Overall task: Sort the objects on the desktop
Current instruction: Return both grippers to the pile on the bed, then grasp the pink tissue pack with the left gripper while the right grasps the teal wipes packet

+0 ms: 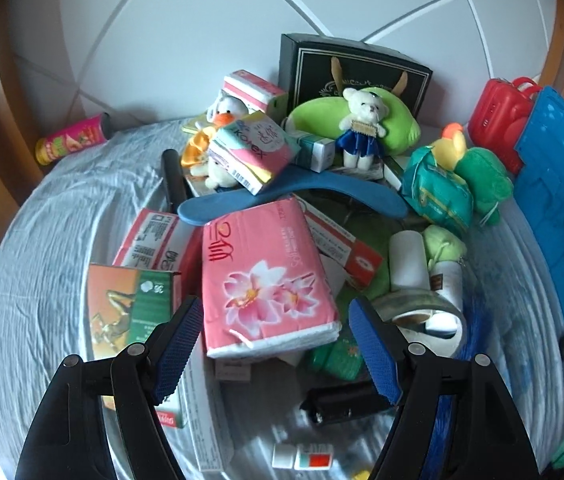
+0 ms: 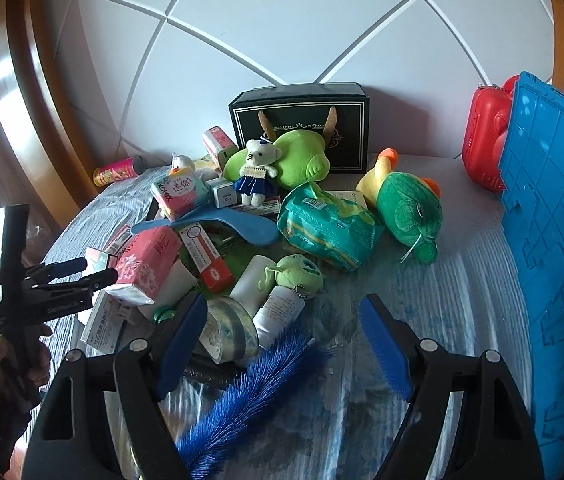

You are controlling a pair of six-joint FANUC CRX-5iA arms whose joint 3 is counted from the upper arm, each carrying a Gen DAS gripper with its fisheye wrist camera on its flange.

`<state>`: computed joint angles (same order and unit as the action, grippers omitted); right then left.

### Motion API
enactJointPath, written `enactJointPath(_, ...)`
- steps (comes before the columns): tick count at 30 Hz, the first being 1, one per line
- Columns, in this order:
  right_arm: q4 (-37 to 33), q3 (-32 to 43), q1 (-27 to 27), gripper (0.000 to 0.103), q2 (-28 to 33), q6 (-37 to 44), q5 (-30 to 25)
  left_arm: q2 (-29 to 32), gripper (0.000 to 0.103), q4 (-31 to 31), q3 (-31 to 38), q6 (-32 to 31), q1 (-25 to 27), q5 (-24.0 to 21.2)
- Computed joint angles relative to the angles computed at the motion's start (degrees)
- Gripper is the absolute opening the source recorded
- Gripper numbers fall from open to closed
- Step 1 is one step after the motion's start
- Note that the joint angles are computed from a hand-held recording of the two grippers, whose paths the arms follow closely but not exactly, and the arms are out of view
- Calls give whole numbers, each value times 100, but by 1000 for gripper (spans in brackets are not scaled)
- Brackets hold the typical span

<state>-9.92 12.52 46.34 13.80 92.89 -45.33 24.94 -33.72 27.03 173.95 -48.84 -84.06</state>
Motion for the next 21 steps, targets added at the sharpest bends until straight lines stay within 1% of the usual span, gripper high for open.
enactJointPath(5,76,54,-22,79,103,-209,4,-169,76,536,-553,-232,524,770)
enactJointPath(7,207,112,13,79,207,-244,13,-300,76,698,-846,-153,681,1198)
enactJointPath(9,333,244,46,79,373,-204,13,-269,78,715,-830,-168,740,1219)
enactJointPath(10,411,342,62,79,484,-138,27,-199,81,753,-759,-262,768,1165)
enactJointPath(11,459,475,70,79,615,-23,28,-46,86,844,-607,-438,815,987)
enactJointPath(12,471,651,67,79,771,151,11,110,86,923,-448,-606,857,803)
enactJointPath(15,369,1483,28,79,1398,759,-268,328,86,776,-175,-761,813,500)
enactJointPath(16,300,1888,11,79,1678,1008,-506,253,86,755,-279,-605,820,635)
enactJointPath(18,203,2781,-15,79,2285,1432,-1040,164,86,769,-420,-410,861,760)
enactJointPath(21,467,4210,55,79,3326,1908,-1932,237,86,718,-341,-456,842,647)
